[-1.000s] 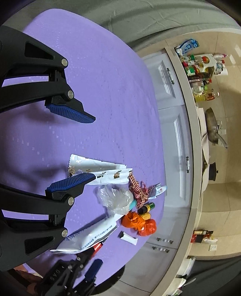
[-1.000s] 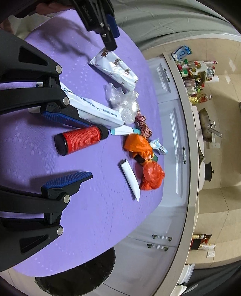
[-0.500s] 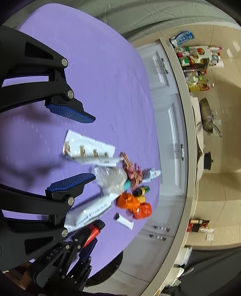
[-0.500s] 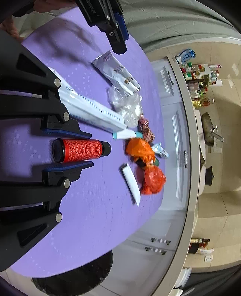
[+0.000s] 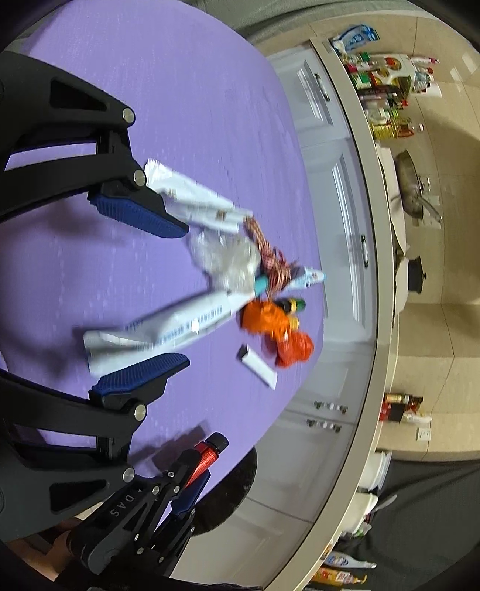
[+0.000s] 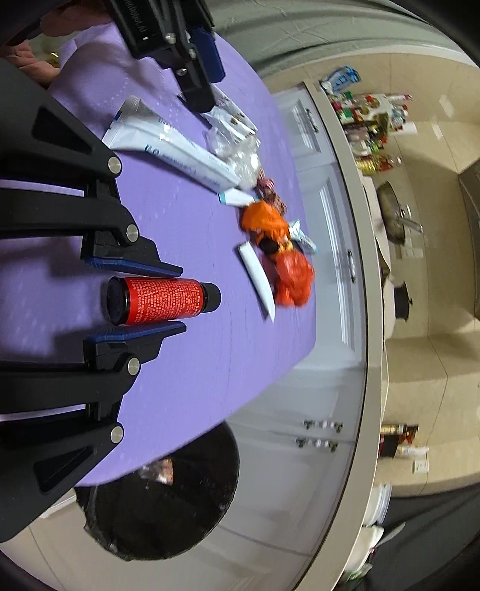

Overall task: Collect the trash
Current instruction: 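Carry the red cylinder and white tube to the bin and release both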

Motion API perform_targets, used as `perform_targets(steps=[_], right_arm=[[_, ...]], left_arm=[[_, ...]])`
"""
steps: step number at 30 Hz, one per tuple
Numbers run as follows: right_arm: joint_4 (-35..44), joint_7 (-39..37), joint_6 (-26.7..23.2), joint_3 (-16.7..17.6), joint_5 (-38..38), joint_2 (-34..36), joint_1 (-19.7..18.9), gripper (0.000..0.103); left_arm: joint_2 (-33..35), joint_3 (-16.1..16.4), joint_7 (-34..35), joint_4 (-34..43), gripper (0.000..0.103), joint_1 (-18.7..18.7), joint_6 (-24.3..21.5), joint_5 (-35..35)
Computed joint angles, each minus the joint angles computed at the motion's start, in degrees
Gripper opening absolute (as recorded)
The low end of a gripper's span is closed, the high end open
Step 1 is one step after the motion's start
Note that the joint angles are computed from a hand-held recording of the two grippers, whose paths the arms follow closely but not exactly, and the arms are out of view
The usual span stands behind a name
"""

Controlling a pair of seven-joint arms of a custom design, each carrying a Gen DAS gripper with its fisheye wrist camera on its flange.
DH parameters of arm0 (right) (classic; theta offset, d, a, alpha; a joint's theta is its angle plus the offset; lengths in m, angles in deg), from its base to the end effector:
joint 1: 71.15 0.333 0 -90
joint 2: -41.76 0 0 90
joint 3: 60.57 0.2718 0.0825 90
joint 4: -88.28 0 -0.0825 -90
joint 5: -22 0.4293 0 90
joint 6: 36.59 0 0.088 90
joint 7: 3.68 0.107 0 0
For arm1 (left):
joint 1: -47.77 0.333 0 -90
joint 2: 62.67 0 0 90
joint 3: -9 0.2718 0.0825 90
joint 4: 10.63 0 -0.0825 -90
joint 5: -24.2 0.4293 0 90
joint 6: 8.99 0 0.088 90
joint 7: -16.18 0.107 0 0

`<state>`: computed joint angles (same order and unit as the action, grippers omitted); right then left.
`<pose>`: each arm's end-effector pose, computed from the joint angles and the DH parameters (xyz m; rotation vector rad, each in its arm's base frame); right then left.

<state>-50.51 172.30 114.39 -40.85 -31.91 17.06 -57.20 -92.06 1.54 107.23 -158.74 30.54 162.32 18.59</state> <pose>0.4212 0.3079 0.4565 -1.4782 1.7762 -0.8284 0.4507 -0.2008 0.4793 -1.3786 2.0232 -1.0030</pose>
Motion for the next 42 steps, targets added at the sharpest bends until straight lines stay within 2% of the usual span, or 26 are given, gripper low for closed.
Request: perform_targets(steps=[3, 4, 5, 6, 8, 9, 10, 11, 12, 19, 25, 31, 34, 41, 42], right_arm=[[-1.76, 0.75, -0.05, -0.1, 0.56, -1.83, 0.05, 0.025], [-2.21, 0.98, 0.07, -0.05, 0.71, -2.27, -0.04, 0.025], [-2.49, 1.17, 0.11, 0.1, 0.8, -2.57, -0.18, 0.025], [-2.79, 1.43, 0.16, 0.26, 0.85, -2.89, -0.34, 0.025], [-3.36, 1.67, 0.3, 0.5, 1.02, -3.46, -0.56, 0.025], [-3.6, 1.72, 0.31, 0.62, 1.13, -3.7, -0.67, 0.025], [-3.85, 1.82, 0.28, 0.74, 1.25, -3.98, -0.78, 0.025], [-4.09, 1.89, 0.27, 0.84, 1.38, -4.25, -0.87, 0.025], [-4.22, 1.95, 0.25, 0.94, 1.53, -4.41, -0.99, 0.025], [-5.49, 2.14, -0.8, 1.58, 2.22, -6.56, -1.59, 0.025], [-7.76, 2.35, -3.56, 1.94, 3.28, -10.66, -2.24, 0.025], [-11.01, 2.22, -8.32, 2.25, 4.62, -16.61, -3.33, 0.025], [-12.78, 1.99, -10.41, 1.97, 5.58, -19.53, -3.84, 0.025], [-15.92, 1.17, -12.96, 1.35, 6.88, -24.35, -5.99, 0.025], [-16.19, 1.13, -12.99, 1.27, 6.96, -24.68, -6.4, 0.025]], left_arm=[[1.12, -1.42, -0.34, -0.15, 0.063, 0.16, 1.23, 1.0], [1.73, -2.78, -1.14, -0.11, 0.063, 1.15, 1.43, 1.98], [2.12, -3.19, -1.56, -0.05, 0.058, 1.39, 1.28, 2.48], [2.7, -3.13, -1.59, 0.12, 0.048, 1.12, 0.86, 2.73], [3.55, -3.12, -1.51, 0.47, 0.038, 0.69, -0.03, 3.17], [3.76, -2.29, -0.72, 0.34, 0.029, -0.32, 0.11, 2.8], [3.79, -1.74, -0.01, 0.09, 0.024, -1.07, 0.69, 2.5], [3.54, -2.82, -0.44, -0.28, 0.023, -0.18, 1.45, 3.35], [3.27, -3.43, -0.81, -0.59, 0.022, 0.33, 2.01, 3.92], [1.32, 0.02, 2.2, -1.78, 0.018, -3.37, 2.2, 2.03], [0.76, 4.28, 8.79, -1.34, 0.017, -9.55, 4.59, -0.71], [5.91, 9.73, 18.08, 4.61, 0.016, -18.45, 4.62, -6.58], [9.31, 10.81, 22.74, 8.08, 0.016, -21.88, 5.04, -10.17], [17.51, 10.7, 33.26, 16.96, 0.014, -26.82, 5.32, -19.19], [18.68, 10.33, 34.59, 18.3, 0.01, -27.06, 5.28, -20.4]])
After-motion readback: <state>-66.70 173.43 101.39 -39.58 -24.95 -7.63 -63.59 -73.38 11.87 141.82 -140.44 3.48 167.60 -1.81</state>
